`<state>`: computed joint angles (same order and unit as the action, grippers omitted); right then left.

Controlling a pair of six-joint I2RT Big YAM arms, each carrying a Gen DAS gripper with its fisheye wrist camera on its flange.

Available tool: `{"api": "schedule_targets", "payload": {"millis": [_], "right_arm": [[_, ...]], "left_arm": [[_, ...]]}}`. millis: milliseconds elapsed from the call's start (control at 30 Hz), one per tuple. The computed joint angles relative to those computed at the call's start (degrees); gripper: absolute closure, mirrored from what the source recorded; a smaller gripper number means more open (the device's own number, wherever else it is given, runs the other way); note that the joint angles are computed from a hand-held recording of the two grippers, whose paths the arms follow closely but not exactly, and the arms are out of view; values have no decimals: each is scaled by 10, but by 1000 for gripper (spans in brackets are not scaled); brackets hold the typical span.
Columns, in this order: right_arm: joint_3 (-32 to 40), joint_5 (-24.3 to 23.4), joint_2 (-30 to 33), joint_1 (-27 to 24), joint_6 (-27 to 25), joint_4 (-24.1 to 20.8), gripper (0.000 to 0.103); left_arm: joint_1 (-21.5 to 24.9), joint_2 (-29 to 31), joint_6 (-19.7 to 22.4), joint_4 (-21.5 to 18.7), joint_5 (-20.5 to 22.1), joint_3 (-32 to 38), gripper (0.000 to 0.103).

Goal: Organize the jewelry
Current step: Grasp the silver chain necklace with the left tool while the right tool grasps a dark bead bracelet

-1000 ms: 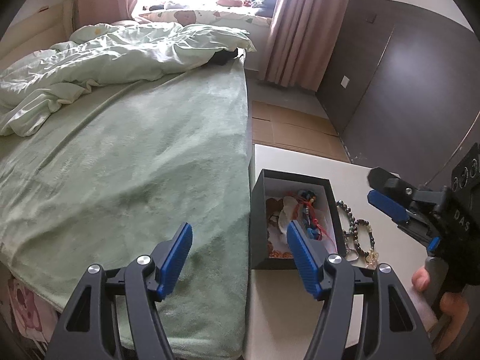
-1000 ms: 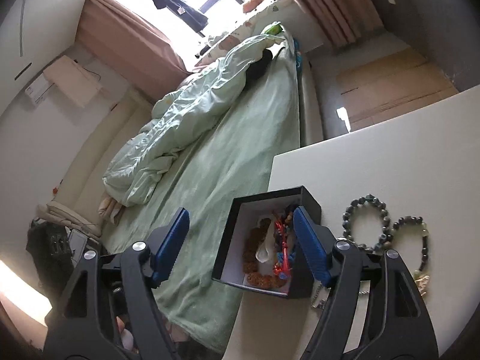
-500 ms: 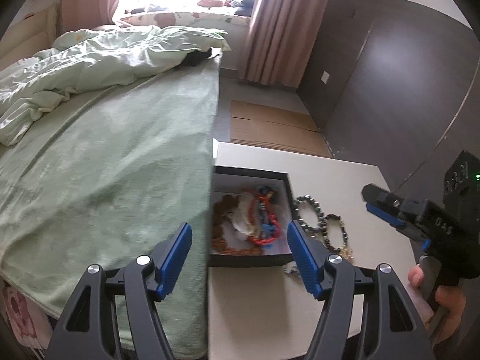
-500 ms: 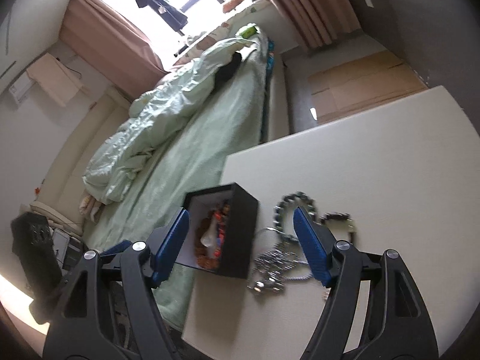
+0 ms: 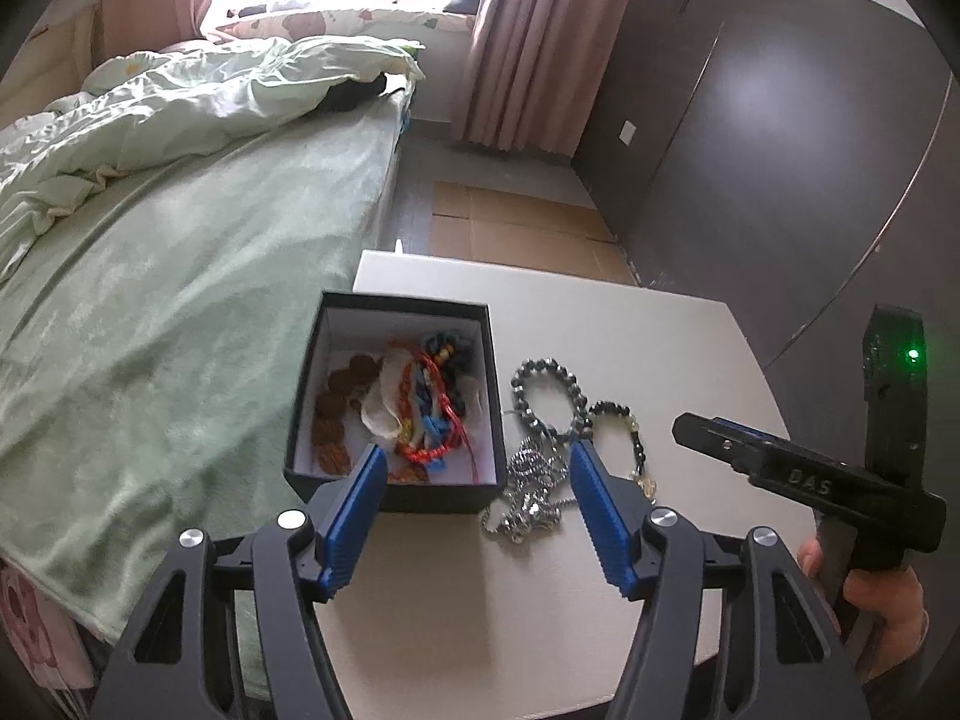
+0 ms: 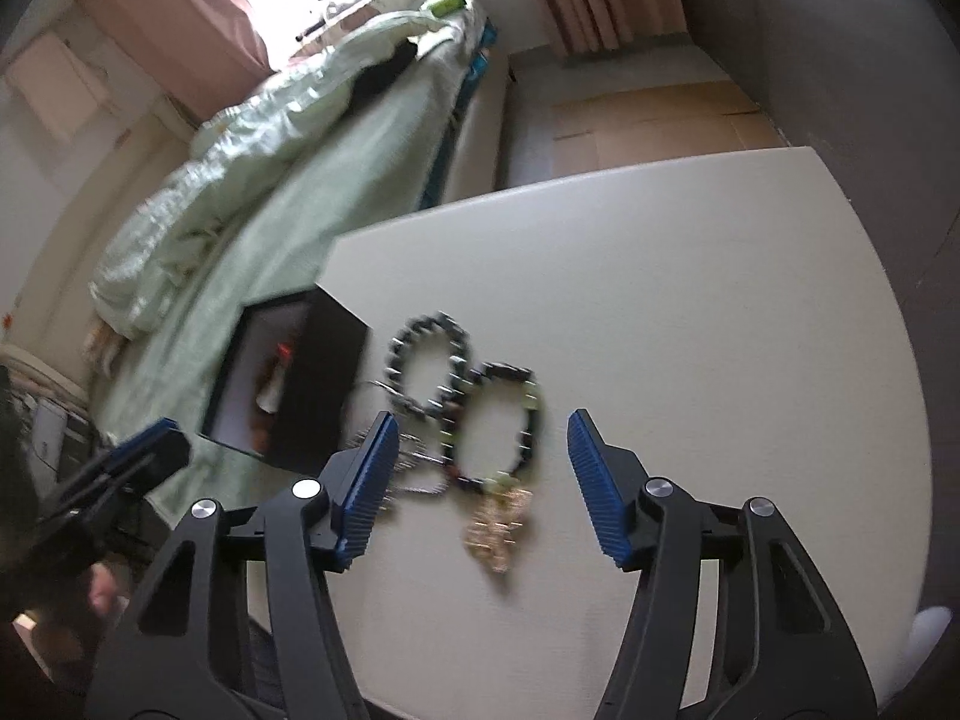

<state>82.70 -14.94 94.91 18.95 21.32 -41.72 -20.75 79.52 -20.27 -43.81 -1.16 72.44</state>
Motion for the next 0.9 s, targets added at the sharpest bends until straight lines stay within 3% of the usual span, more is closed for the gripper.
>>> {"api": "schedule_targets", "payload": {"millis": [133,333,467,733,900], "right_arm": [[4,18,9,-4,-30,-17,56],[1,12,15,-19,-28,-24,56],[-2,4,15,-25,-29,-15,56],[6,-3,31,-39,-40,-22,56],[10,-5,37,-48,-43,-30,56]], "left_arm": [[-13,0,-20,12,-14,-16,46],[-30,9,-45,39,-27,-47,47],[-39,13,-63,86,-22,-74,46],[-53,60,-49,88,-40,-62,46],[-67,78,-40,105,-73,-53,39]]}}
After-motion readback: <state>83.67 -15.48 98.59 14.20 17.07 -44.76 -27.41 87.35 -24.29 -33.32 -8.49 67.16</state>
